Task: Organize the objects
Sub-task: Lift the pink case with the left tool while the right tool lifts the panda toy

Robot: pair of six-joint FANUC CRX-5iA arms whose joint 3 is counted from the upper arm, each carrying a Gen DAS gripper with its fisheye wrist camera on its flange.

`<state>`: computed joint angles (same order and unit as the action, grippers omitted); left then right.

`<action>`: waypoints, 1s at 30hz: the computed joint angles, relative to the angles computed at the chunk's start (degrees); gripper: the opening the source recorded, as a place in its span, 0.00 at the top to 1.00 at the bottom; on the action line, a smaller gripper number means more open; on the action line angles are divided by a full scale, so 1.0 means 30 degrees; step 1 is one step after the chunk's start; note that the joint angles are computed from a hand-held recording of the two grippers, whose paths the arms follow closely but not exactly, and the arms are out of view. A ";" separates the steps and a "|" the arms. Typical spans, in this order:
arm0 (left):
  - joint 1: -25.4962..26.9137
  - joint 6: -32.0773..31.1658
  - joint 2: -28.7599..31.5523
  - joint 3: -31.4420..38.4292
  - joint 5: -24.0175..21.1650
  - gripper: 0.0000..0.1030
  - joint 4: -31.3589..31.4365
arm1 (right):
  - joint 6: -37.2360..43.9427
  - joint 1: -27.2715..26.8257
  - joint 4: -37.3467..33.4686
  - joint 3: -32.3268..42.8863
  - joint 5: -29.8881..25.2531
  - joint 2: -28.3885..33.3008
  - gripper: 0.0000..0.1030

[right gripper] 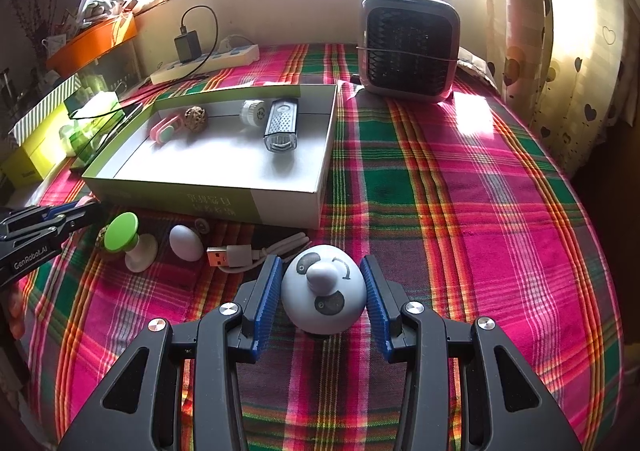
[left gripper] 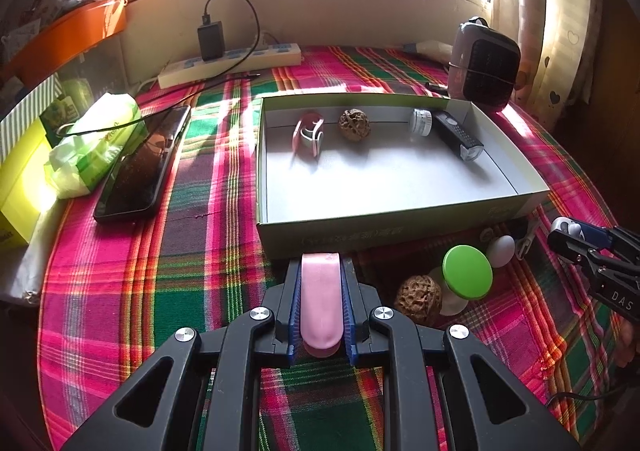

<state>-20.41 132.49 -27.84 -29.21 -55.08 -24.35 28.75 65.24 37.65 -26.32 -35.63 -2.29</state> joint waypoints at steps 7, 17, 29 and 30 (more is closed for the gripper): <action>-0.0185 -0.0007 -0.0213 0.0332 -0.0062 0.85 -0.0197 | 0.0582 0.0019 -0.0273 0.0246 0.0309 -0.0182 0.59; 0.0025 -0.0295 -0.0128 0.0748 0.0307 0.85 -0.0244 | 0.1949 0.0012 -0.0769 0.1293 0.0747 0.0229 0.59; 0.0731 -0.0947 0.0050 0.0846 0.0939 0.85 0.0238 | 0.3713 -0.0014 -0.1834 0.2774 0.0842 0.1238 0.59; 0.0825 -0.1023 0.0054 0.0831 0.1042 0.85 0.0328 | 0.3854 -0.0023 -0.1937 0.2929 0.0834 0.1349 0.59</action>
